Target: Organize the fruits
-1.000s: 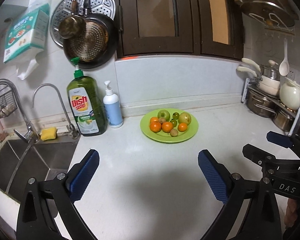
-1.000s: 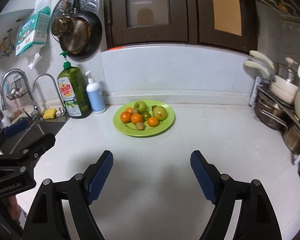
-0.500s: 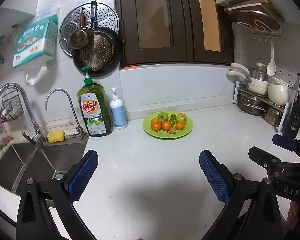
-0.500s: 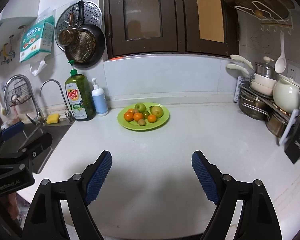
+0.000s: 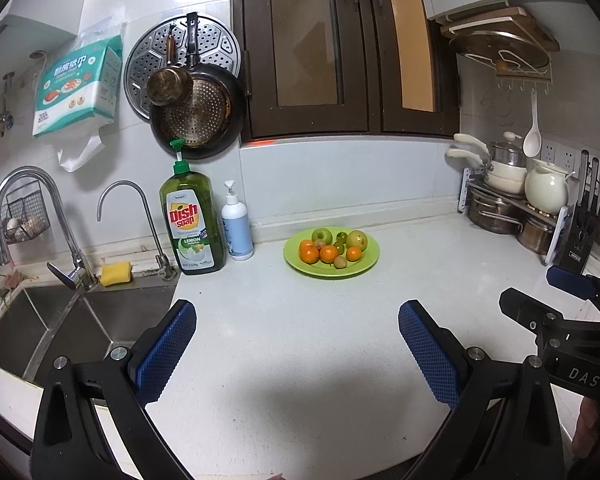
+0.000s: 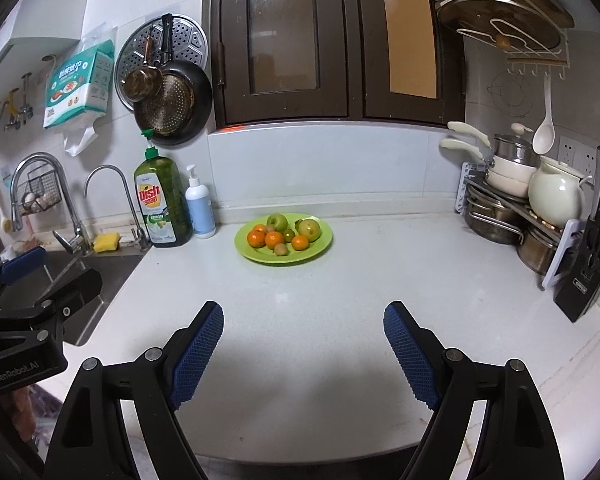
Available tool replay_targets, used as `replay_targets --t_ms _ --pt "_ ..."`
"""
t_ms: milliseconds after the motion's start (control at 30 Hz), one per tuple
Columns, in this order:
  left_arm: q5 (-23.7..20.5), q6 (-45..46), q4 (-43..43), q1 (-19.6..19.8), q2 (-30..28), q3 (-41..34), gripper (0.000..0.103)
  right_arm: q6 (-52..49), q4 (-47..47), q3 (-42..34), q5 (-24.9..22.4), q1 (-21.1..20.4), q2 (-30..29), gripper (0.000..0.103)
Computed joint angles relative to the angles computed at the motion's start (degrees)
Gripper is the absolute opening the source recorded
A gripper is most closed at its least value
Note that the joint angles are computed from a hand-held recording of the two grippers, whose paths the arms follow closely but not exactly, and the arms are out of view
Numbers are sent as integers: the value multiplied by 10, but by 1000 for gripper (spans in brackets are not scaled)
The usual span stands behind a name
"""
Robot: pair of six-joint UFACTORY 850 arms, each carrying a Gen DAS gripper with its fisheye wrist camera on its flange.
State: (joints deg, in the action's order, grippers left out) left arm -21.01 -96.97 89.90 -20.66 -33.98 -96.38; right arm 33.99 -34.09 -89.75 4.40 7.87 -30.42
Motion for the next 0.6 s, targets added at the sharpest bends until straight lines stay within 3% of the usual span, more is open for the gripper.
replay_targets --t_ms 67,367,600 --pt "-2 -7 6 -1 3 4 103 -50 51 5 1 1 3 83" --pt "-9 -27 22 -5 11 17 103 -86 87 18 9 1 12 83" --pt "-10 -37 30 -4 17 26 103 -172 170 25 12 4 17 83"
